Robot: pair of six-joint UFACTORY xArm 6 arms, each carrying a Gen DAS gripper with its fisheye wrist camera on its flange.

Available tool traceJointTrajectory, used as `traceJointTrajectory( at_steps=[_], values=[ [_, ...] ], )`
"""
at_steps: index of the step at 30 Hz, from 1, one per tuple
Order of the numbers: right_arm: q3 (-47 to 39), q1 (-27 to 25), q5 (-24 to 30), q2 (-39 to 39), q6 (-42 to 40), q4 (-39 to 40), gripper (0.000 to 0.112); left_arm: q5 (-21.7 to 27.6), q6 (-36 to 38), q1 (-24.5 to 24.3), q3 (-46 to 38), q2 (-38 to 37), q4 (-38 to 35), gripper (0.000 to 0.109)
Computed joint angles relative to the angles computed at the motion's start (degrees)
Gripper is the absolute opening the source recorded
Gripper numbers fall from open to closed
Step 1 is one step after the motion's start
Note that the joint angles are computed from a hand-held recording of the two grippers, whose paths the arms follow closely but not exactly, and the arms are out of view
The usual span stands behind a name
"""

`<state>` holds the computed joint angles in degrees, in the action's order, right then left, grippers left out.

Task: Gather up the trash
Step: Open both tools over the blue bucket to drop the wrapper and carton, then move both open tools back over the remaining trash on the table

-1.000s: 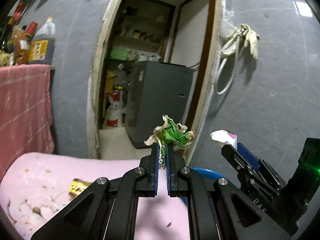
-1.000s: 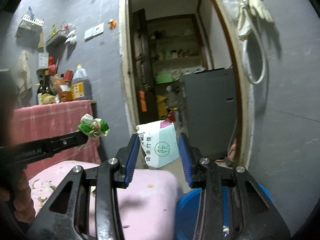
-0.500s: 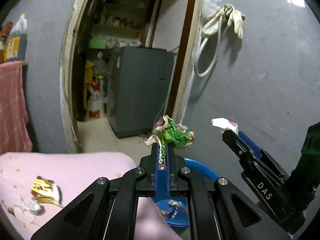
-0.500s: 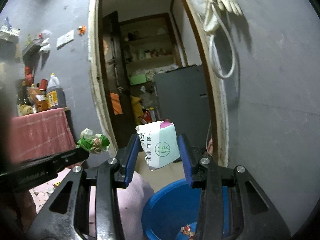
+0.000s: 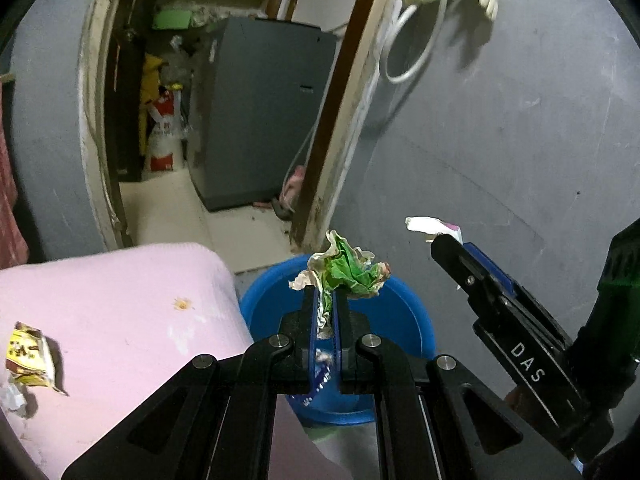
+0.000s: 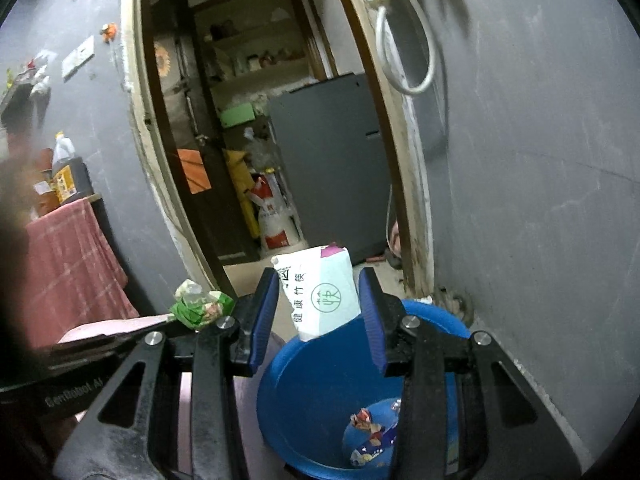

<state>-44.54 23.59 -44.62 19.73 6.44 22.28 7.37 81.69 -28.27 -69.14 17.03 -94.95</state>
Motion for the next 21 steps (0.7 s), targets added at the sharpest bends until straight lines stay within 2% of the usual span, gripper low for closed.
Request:
traceJointTrajectory(
  at_steps=[3, 7, 12, 17, 21],
  values=[
    [0.03, -0.86, 1.52, -0.06, 1.2, -0.35, 0.042, 0.33, -3.18, -0.29, -0.58, 1.53, 2.9, 0.005],
    [-0.2, -2.64, 3.8, 0.2, 4.83, -2.74, 0.042, 0.78, -11.51, -0.6, -0.93, 3.41, 11.74, 0.006],
    [-0.44, -4.19, 5.07, 0.54, 8.05, -5.12, 0.042, 0.3, -18.45, -1.07, -0.85, 4.95, 18.99, 0.013],
    [-0.05, -4.39, 4.6, 0.38, 8.39, -5.27, 0.044, 0.27, -21.46, -0.78, -0.93, 5.53, 21.01, 0.026],
    [0.02, -4.32, 4.27, 0.35, 8.31, -5.39, 0.046, -0.54, -21.59, -0.4, -0.41, 4.7, 19.78, 0.032]
  ],
)
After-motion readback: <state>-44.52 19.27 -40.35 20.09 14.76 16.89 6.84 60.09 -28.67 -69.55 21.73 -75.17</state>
